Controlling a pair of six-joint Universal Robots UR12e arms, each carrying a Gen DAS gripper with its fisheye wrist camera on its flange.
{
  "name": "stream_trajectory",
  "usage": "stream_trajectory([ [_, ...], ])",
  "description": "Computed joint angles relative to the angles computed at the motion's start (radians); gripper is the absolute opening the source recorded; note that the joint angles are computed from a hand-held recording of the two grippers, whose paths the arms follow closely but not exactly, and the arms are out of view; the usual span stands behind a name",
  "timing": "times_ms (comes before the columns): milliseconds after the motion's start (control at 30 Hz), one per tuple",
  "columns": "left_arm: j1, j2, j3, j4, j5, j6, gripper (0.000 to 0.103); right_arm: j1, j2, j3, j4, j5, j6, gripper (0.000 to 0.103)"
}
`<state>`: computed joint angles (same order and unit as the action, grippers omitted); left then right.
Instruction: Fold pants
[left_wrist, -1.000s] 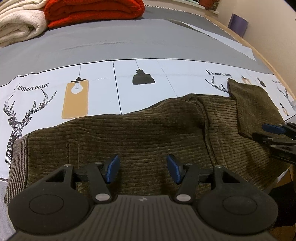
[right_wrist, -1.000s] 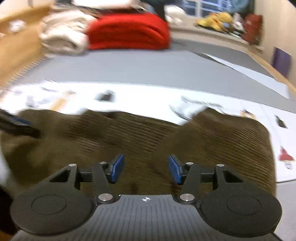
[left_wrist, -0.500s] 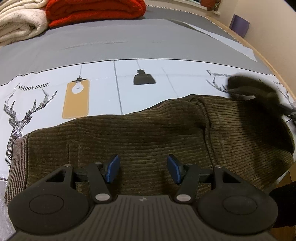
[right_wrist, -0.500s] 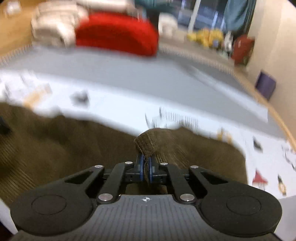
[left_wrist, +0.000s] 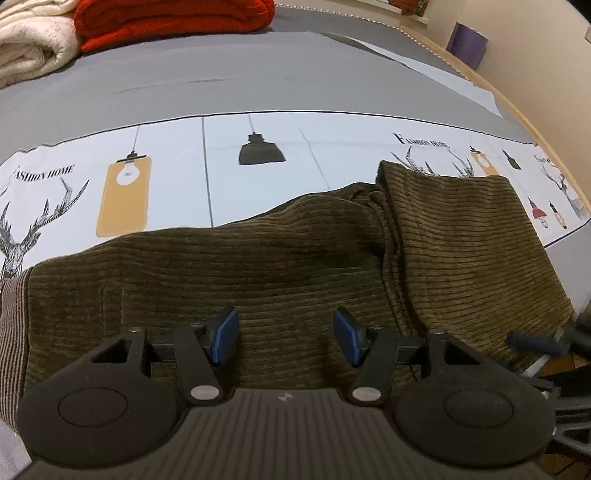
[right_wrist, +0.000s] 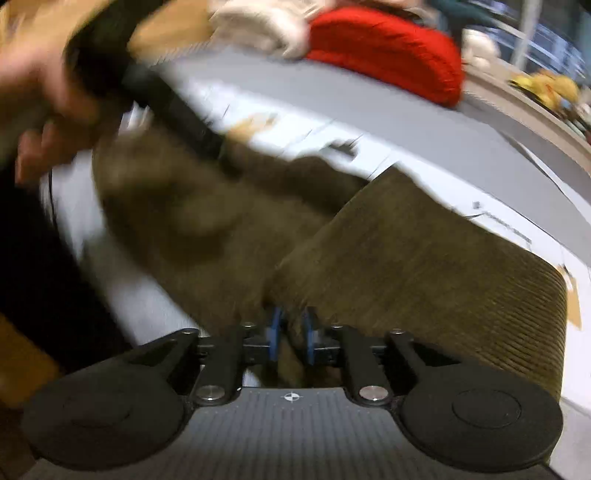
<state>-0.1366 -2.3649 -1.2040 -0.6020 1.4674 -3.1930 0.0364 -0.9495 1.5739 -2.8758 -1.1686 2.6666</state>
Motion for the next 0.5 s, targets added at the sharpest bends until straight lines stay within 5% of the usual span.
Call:
stream_trajectory([
  [67, -0.003, -0.004, 0.006, -0.007, 0.006, 0.003, 0.062, -0.002, 0.001, 0.001, -0.015, 0.008, 0.0, 0.042],
  [300, -0.01, -0.019, 0.027, -0.047, 0.03, 0.011, 0.062, 0.039, 0.019, 0.001, 0.037, -0.084, -0.229, 0.06],
  [433, -0.01, -0.02, 0.027, -0.047, 0.034, 0.014, 0.062, 0.044, 0.03, -0.019, 0.019, -0.121, -0.212, 0.027],
  [500, -0.009, -0.019, 0.026, -0.044, 0.034, 0.007, 0.062, 0.03, 0.019, -0.017, -0.037, -0.089, -0.153, 0.023],
])
